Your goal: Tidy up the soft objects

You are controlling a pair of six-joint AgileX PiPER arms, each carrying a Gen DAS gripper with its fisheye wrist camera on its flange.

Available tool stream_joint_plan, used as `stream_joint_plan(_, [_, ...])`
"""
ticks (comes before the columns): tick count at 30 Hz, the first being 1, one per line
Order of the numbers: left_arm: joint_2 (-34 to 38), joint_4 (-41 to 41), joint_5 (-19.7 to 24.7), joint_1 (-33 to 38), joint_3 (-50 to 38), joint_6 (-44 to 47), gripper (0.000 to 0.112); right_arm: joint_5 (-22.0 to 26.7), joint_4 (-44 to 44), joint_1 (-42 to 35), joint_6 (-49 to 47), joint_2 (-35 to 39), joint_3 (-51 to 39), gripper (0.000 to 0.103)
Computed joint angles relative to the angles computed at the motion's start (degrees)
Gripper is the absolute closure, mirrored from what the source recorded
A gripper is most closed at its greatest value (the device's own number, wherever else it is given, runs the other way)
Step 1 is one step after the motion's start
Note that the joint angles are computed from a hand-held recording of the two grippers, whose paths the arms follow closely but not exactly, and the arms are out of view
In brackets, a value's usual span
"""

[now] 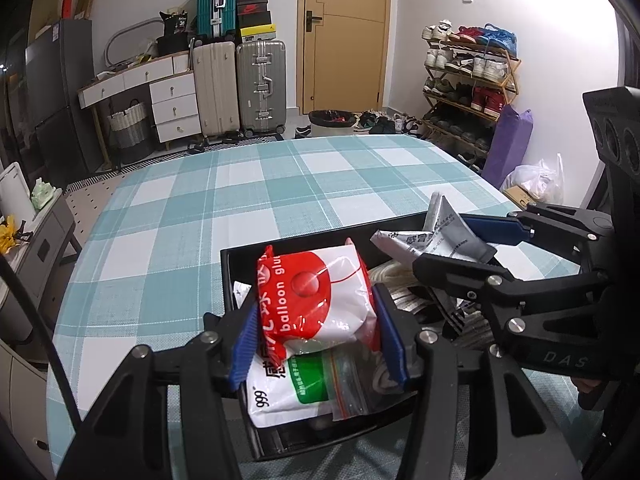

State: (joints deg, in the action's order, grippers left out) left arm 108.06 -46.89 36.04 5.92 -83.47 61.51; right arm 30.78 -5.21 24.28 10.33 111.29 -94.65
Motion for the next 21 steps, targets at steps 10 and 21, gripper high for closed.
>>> stream_joint_plan(10, [-5.1,-4.4,1.1,2.0,4.6,4.2,0.026,-7.1,2.5,-0.5,-1.8,-10.8,12.3,0.008])
stream_joint_plan(21, [-12.5,-13.8,-0.3,5.3,14.7,14.4,0.009,-15.6,-12.7,2.6,15.9,-21.2,26.0,0.001])
